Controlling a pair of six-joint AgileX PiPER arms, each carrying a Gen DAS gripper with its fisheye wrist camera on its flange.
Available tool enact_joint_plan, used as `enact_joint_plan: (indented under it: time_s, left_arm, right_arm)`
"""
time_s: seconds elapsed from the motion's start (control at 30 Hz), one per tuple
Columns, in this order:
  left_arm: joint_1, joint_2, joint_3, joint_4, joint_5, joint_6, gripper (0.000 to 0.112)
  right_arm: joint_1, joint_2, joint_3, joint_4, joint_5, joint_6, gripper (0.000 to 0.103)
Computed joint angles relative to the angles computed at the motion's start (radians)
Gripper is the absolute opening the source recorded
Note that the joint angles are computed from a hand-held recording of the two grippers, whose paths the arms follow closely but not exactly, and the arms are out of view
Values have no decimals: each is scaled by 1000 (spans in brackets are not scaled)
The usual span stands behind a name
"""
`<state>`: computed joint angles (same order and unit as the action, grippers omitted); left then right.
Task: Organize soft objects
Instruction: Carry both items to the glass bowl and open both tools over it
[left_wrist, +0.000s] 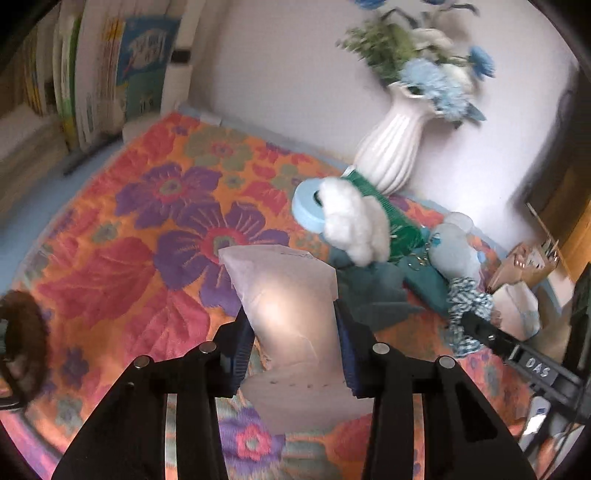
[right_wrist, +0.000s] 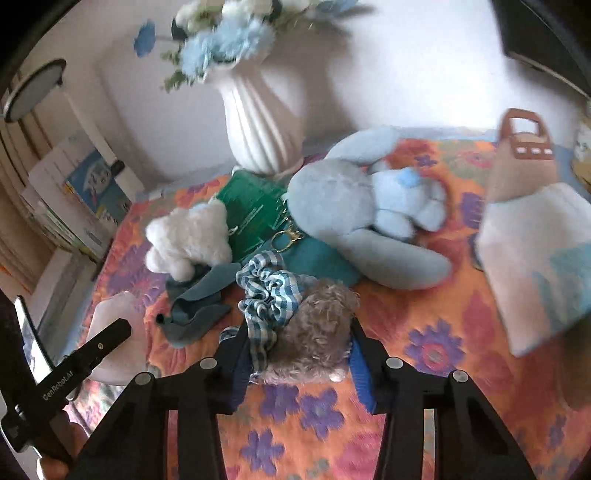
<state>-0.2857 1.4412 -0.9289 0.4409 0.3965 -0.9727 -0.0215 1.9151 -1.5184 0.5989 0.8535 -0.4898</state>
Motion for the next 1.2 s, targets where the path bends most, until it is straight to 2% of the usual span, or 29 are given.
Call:
enact_joint_plan:
  time_s: [0.1,0.27,0.43,0.53,0.67,0.87,1.2]
  left_arm:
    - [-71,-34,-14,55,59,-44,38]
    - [-175,-48,-33,9,75,-28,38]
    - [-327,-5,-98,49,96,-87,38]
    - [-438,67,-186,68,122,-98,38]
    - [-577,209,-364,98,247,-85,38]
    - [-680,354,-580,49,311,14,38]
    - [-775,514,-881,33,437,145,38]
  right_arm:
    - [-35,-67,66,21,8,-23,45]
    - [-107,-191,176,47,30,-87,45]
    - [-202,-335,288,13,52,-157,45]
    - [-303,-380,317,16,78,-192,45]
    - [-435,-379,295,-8,123,-213,45]
    - [-648,-346,219,-22,178,-264,45]
    - [-808,-271,104,-7,190,-297,45]
